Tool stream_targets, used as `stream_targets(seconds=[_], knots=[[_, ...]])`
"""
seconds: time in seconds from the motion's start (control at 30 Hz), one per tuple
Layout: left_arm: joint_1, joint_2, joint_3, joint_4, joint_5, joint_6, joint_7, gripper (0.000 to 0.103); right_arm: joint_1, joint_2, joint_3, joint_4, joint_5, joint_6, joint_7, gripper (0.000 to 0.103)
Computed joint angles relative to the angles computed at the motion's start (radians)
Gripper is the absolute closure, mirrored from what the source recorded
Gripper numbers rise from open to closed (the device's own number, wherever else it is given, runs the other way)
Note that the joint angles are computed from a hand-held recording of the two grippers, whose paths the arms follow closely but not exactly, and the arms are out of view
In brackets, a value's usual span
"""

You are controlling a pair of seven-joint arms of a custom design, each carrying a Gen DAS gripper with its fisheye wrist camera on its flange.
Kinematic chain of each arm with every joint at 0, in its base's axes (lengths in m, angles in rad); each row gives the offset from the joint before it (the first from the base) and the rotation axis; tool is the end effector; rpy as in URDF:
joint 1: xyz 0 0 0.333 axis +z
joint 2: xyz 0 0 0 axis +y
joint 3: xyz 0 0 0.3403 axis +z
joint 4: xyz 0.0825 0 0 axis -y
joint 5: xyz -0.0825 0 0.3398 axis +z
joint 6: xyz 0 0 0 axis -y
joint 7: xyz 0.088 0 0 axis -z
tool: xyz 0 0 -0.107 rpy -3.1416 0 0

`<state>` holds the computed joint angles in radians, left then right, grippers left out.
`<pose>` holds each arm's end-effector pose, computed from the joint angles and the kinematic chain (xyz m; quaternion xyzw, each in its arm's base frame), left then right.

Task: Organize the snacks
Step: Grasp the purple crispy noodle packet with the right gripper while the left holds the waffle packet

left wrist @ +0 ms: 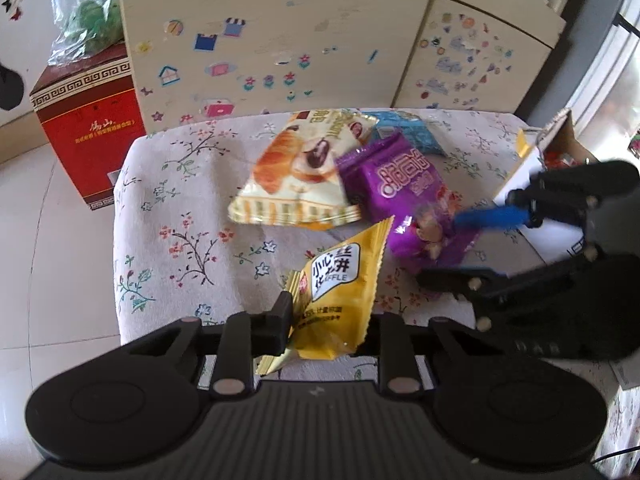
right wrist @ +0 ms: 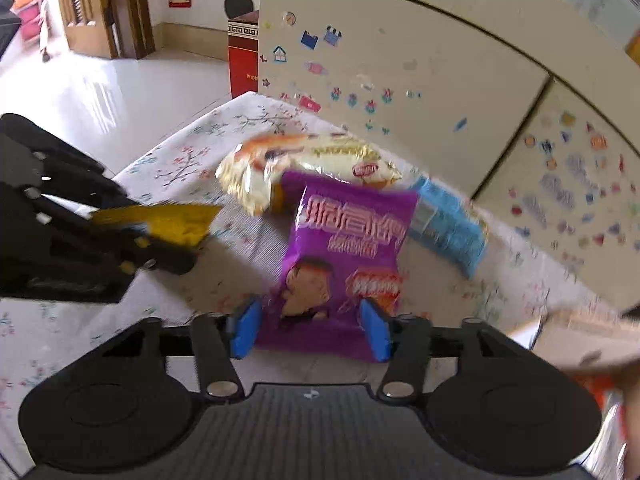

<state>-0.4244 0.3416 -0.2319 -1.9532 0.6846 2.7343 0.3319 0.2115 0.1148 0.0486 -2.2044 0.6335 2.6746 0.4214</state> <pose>0.4846 -0.3869 0.4038 -0.6945 0.6657 -0.2421 0.1266 0.5283 0.1213 0.4168 -0.9116 0.3241 -0.0943 0.2348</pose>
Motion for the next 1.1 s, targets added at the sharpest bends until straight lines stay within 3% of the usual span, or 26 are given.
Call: stream_targets(seconds=[0.1,0.17,0.23,0.3,0.47,0.7,0.87,0.93,1.1], knots=[[-0.001,-0.005,-0.001,-0.006,0.004,0.003,0.006,0.08,-0.005,-0.034,-0.001,-0.047,0.047,0.006,0.016,0.05],[0.001,-0.01,0.001,-0.016,0.004,0.014,-0.001,0.08,-0.015,-0.05,0.006,-0.065,0.164,0.011,-0.057,0.04],[0.003,-0.016,0.005,-0.027,0.006,0.026,-0.018,0.08,-0.007,-0.051,0.007,-0.066,0.199,0.051,-0.042,0.024],[0.005,-0.022,0.01,-0.034,0.009,0.03,-0.035,0.08,-0.001,-0.045,0.015,-0.054,0.271,0.09,-0.066,0.016],[0.031,-0.027,0.001,-0.062,-0.024,0.068,-0.053,0.08,0.012,-0.002,0.028,-0.005,0.359,0.132,-0.104,0.009],[0.019,-0.018,0.017,-0.057,0.01,0.076,-0.061,0.081,0.026,0.073,0.054,0.019,0.348,0.215,-0.118,0.009],[0.001,-0.001,0.033,-0.033,0.074,0.063,-0.062,0.081,0.017,0.088,0.065,0.028,0.356,0.222,-0.115,0.009],[-0.013,0.004,0.04,-0.022,0.109,0.051,-0.065,0.088,0.031,0.089,0.051,0.019,0.307,0.238,-0.069,0.029],[-0.031,0.002,0.049,-0.005,0.159,0.02,-0.108,0.09,0.015,0.055,0.043,0.009,0.285,0.185,-0.001,0.033]])
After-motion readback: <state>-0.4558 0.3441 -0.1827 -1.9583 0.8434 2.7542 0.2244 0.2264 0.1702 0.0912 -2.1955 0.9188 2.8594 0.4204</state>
